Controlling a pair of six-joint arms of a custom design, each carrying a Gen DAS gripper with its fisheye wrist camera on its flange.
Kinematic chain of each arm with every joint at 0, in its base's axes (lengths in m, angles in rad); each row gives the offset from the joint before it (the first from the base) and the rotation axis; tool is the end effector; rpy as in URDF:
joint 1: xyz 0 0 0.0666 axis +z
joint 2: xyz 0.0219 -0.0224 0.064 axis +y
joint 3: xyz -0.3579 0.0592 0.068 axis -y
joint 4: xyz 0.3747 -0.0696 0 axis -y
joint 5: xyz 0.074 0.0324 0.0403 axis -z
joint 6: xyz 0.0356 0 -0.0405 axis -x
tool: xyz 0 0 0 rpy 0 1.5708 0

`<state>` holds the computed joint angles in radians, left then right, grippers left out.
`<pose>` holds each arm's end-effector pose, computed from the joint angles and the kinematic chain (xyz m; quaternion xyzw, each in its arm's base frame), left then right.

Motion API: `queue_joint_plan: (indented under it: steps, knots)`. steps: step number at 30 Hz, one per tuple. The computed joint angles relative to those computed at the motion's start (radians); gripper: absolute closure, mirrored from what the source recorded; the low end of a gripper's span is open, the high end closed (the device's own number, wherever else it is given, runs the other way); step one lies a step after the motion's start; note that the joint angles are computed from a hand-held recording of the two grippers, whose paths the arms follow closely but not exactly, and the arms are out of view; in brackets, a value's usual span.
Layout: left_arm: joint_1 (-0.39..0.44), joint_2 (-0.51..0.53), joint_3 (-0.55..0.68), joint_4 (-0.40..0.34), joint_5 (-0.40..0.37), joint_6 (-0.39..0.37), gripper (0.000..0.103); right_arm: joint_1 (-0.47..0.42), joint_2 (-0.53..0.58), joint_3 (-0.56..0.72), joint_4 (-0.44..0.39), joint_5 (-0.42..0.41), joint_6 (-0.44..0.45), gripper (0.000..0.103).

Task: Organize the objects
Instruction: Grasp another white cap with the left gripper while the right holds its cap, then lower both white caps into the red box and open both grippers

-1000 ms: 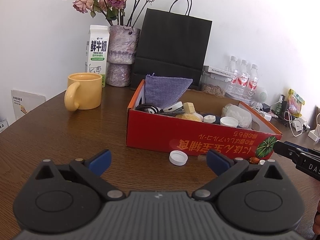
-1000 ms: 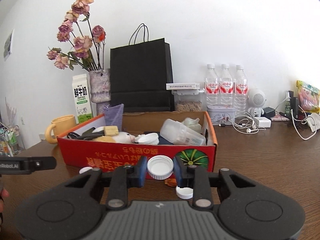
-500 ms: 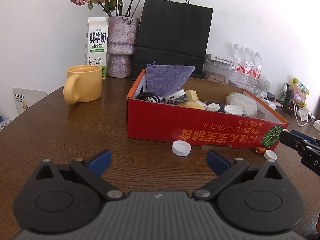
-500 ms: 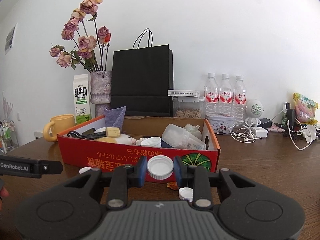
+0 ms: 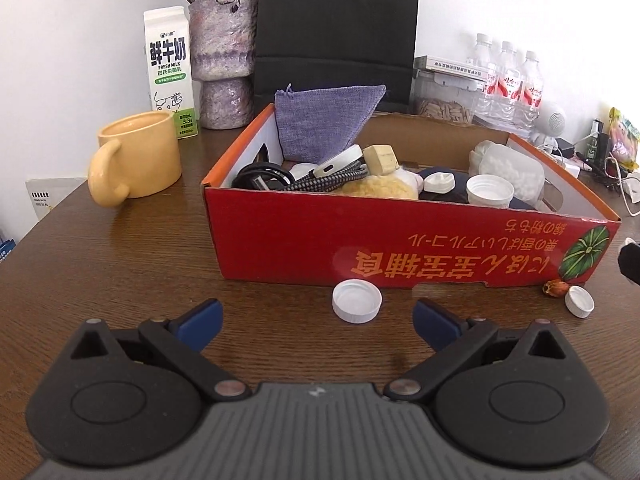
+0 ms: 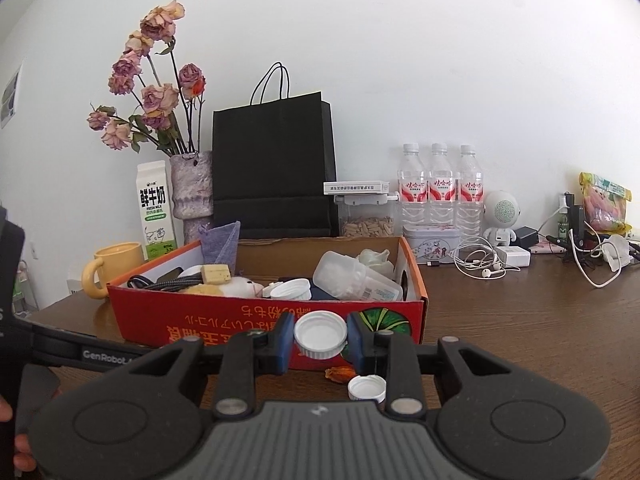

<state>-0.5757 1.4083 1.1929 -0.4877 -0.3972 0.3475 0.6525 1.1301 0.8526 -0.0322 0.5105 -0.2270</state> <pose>0.4087 -0.2493 0.3455 0.0189 0.8932 -0.0233 0.4487 0.3216 0.2233 0.3485 -0.0195 0.7953 0.0583 0.6030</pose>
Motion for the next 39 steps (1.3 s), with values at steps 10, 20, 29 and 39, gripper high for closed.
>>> queue_joint_plan:
  steps: [10,20,29,39]
  knots:
    - [-0.007,0.053,0.058,-0.024,0.012,0.014,0.031,0.002,0.0,0.001,-0.006,-0.01,0.005,0.076]
    - [-0.041,-0.023,-0.033,0.108,-0.015,-0.001,0.074,0.005,-0.001,-0.001,0.0,-0.007,0.005,0.076]
    - [-0.097,-0.144,-0.162,0.256,-0.097,-0.026,0.074,0.005,-0.003,-0.008,0.018,-0.007,0.01,0.076]
    - [-0.109,-0.193,-0.212,0.303,-0.09,-0.029,0.074,0.006,-0.002,-0.01,0.027,-0.001,0.016,0.076]
